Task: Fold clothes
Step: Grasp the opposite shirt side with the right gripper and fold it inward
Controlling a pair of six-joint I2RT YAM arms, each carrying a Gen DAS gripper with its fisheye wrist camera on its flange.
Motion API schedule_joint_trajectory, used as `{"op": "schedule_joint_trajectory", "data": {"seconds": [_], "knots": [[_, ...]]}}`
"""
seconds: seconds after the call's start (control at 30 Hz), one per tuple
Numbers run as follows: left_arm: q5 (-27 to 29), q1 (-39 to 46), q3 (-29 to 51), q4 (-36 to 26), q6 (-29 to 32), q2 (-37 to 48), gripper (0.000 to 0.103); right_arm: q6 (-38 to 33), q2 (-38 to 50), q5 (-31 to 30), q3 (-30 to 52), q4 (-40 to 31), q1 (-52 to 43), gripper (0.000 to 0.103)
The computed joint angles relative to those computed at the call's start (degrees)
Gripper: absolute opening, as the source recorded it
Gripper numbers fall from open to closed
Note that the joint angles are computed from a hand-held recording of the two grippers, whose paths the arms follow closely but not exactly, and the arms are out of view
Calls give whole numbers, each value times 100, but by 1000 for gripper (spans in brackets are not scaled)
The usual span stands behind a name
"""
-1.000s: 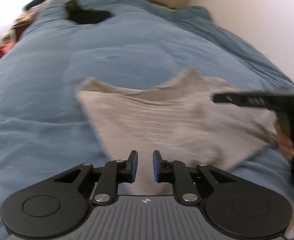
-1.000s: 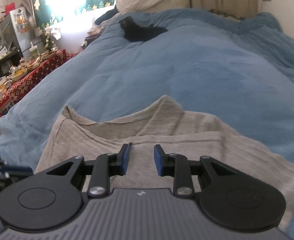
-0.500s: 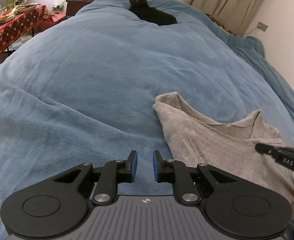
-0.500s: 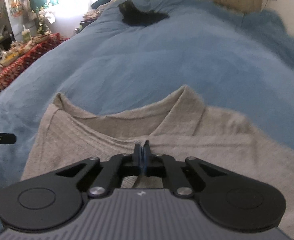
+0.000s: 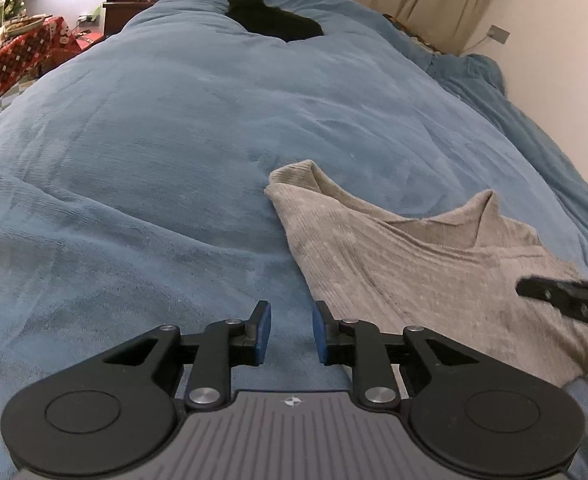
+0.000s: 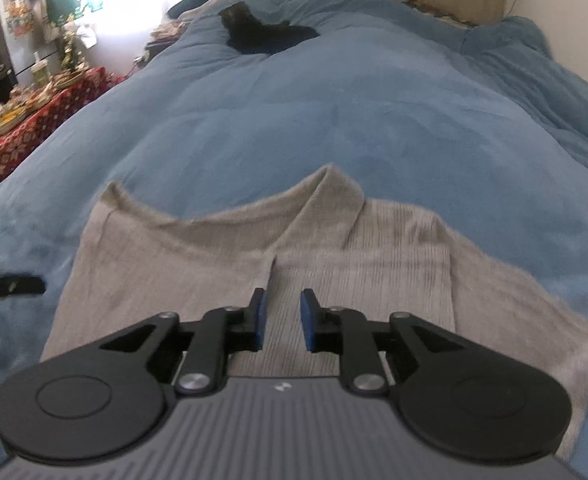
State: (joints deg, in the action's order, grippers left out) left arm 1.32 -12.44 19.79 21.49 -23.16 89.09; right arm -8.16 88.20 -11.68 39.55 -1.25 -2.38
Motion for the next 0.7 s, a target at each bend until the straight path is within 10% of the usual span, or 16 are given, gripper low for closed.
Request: {"op": "schedule_joint_trajectory", "data": {"seconds": [0.5, 0.57, 0.7], "knots": [[-407, -1225, -620, -684, -583, -1135, 22, 496, -1667, -20, -1548, -327, 909, 19], [-508, -1487, -627, -686, -691, -1071, 24, 290, -1576, 177, -1580, -137, 1078, 0], [-558, -1731, -576, -641, -810, -853, 24, 44, -1882, 539, -1563, -521, 1240, 0]]}}
